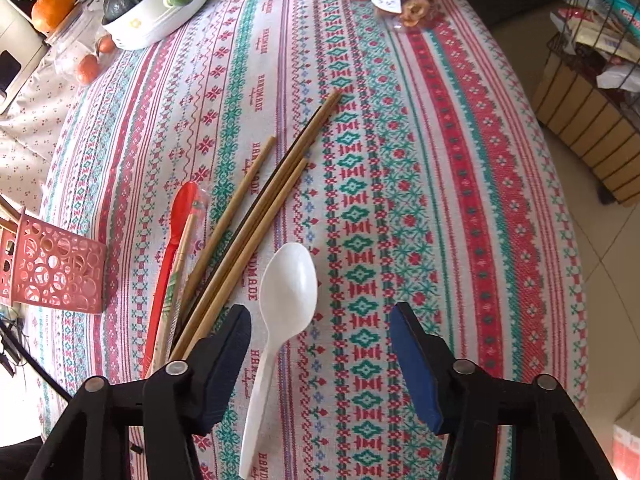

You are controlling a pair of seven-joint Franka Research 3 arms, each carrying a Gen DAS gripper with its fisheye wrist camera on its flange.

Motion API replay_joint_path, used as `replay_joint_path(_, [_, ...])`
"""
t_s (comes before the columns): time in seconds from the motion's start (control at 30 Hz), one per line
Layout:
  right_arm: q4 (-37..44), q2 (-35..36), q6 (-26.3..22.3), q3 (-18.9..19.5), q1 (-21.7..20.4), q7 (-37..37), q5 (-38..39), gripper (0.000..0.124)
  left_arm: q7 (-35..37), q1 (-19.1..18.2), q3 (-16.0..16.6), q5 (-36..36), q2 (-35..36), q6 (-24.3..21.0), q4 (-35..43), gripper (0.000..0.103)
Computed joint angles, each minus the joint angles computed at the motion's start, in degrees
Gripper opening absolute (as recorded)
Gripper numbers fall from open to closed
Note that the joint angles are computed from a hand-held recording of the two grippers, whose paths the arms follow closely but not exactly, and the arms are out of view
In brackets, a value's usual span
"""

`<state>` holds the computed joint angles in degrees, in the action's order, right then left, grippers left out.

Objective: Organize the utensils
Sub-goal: 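Grasp the white plastic spoon with the right tool while the left tool holds the dark chopstick, then carry the spoon and dark chopstick to the pink basket and release both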

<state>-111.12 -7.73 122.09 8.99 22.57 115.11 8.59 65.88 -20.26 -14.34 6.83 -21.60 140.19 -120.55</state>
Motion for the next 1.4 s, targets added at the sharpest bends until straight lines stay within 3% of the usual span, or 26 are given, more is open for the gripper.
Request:
replay_joint_path(0.33, [1.96,5.4,1.48,-0.65,0.64,-3.36,2.86,0.028,1.56,-1.38,3.53,-3.7,-10.98,3.16,-9.44,0.005])
replay_joint_path(0.4, [2.49,5.9,1.08,-0.67,0.83,-4.33,3.0,0.007,1.31,-1.1,3.48,-3.71,-11.69,3.39,-10.1,0.005])
replay_joint_path(0.67, [-0.14,2.55,4.74,0.63,2.15,-1.71,-2.41,0.003,0.55,-0.21,2.6,-1.97,-14.65,3.91,-11.96,0.004])
replay_joint_path(0.87, [-3.82,-4.45,11.0,3.45,2.01,3.49,-11.21,0.003,-0.44,0.61,1.23,1.94,-18.15,5.08,-13.36,0.004])
replay_joint_path(1.13, [-4.89,-9.93,19.57,8.35,0.0,11.55,-21.32,0.003,-2.55,1.84,-0.72,6.9,-21.56,7.49,-13.75,0.004])
replay_joint_path(1.4, [-3.98,-11.96,27.16,13.24,-3.96,18.22,-30.73,0.003,-4.18,2.83,-0.15,8.85,-23.62,8.9,-13.69,0.004])
